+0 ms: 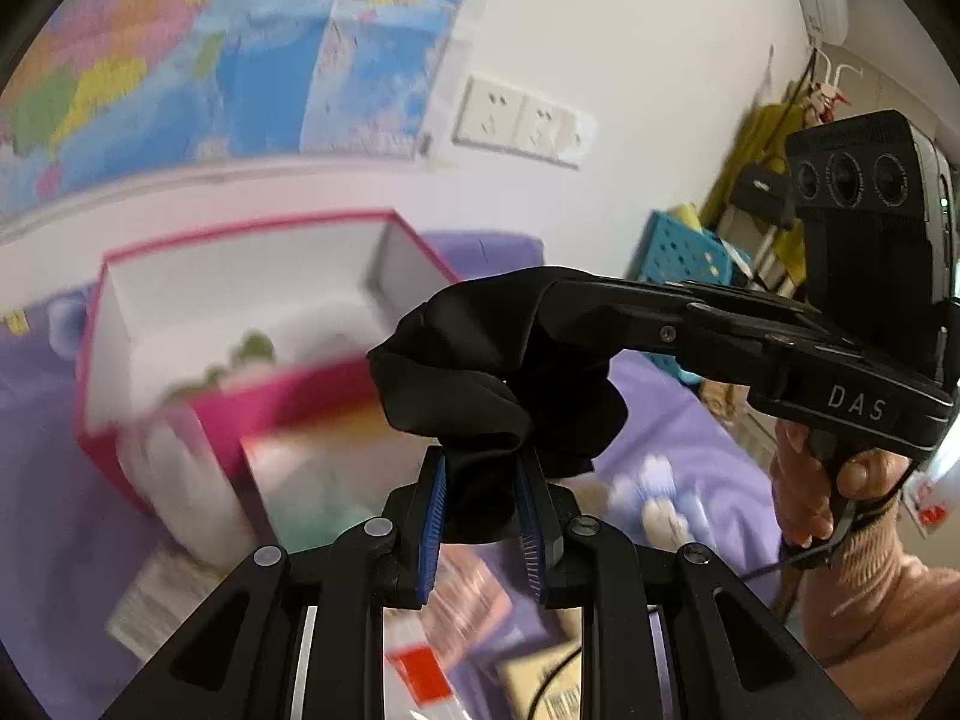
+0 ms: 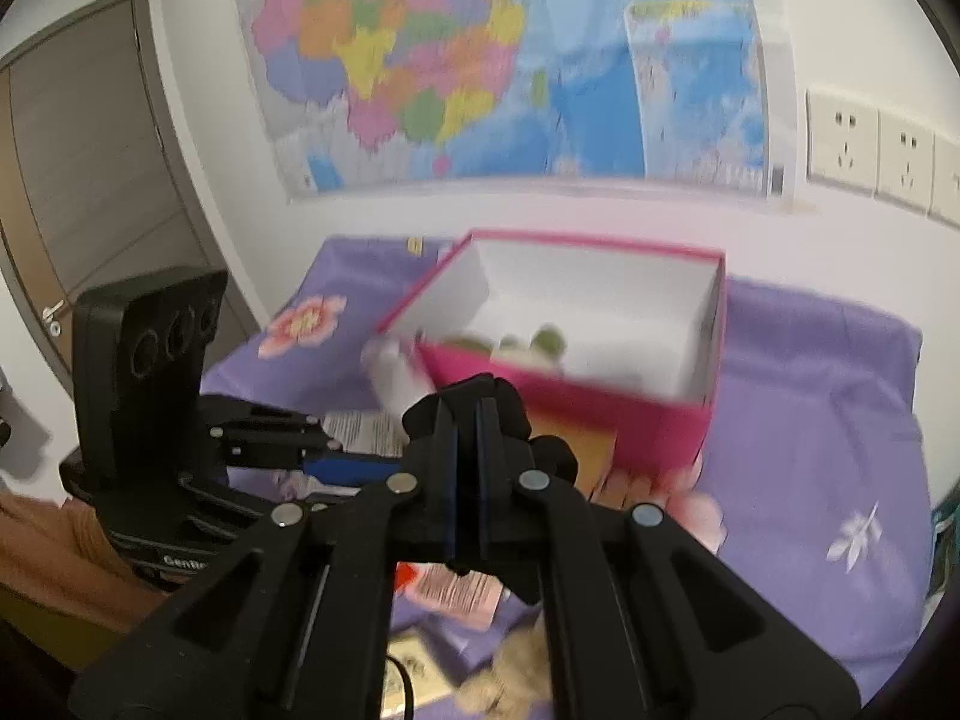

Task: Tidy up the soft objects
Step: 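Grasp the black cloth with the right tool and drop it into the pink box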

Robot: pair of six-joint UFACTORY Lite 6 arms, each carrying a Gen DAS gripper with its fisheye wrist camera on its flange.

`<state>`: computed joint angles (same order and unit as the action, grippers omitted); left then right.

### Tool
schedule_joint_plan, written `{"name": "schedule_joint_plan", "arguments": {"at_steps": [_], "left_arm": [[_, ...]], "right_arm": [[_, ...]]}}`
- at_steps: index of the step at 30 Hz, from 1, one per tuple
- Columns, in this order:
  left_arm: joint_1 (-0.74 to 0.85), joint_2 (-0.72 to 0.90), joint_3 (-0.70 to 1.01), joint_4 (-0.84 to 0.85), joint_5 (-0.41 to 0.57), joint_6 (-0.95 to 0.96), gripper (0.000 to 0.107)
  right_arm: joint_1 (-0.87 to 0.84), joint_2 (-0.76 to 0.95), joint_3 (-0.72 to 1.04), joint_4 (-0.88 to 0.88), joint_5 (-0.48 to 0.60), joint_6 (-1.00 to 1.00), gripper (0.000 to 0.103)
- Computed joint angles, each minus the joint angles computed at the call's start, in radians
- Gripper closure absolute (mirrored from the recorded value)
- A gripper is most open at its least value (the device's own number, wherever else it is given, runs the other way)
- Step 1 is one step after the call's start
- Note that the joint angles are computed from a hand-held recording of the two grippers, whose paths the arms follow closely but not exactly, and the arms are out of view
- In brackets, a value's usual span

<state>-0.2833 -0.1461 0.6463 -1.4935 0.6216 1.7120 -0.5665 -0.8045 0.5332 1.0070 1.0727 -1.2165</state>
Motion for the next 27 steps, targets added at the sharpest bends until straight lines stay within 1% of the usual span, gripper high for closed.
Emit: {"name": "schedule_joint_plan", "arguments": {"at_steps": [6, 11, 13, 20, 23, 25, 26, 27], "left_arm": [[-0.026, 0.137, 0.222, 0.026, -0.076, -0.086, 0.085], [-0.045, 0.306, 0.43, 0.12, -0.118, -0.235, 0.085], [-0.034, 0.367, 0.488, 0.158, -0.107, -0.277, 0.085], [-0.077, 0.571, 0.664, 0.311, -0.166, -0.478, 0.085], [-0.086, 0.615, 0.696, 0.361, -0.176, -0.533, 0.082], [-0.084, 0.618, 0.686, 0.348, -0.187, -0.525, 0.079], [-0.081, 0.608, 0.67, 0.341, -0.192, -0.519, 0.078], [-0.078, 0.601, 0.663, 0.336, -0.195, -0.515, 0.076]], "right_arm": [[0.12, 0.218, 0.171, 0.084, -0.152, -0.022, 0.097], [0.199, 0.418, 0.288, 0.13, -0.271, -0.047, 0.097], [0.21, 0.5, 0.33, 0.143, -0.3, -0.058, 0.097], [0.228, 0.715, 0.407, 0.152, -0.382, -0.067, 0.097], [0.234, 0.804, 0.442, 0.116, -0.43, -0.022, 0.093], [0.236, 0.846, 0.455, 0.079, -0.479, 0.027, 0.092], [0.232, 0.853, 0.453, 0.067, -0.493, 0.043, 0.088], [0.223, 0.846, 0.441, 0.059, -0.51, 0.06, 0.08]]}}
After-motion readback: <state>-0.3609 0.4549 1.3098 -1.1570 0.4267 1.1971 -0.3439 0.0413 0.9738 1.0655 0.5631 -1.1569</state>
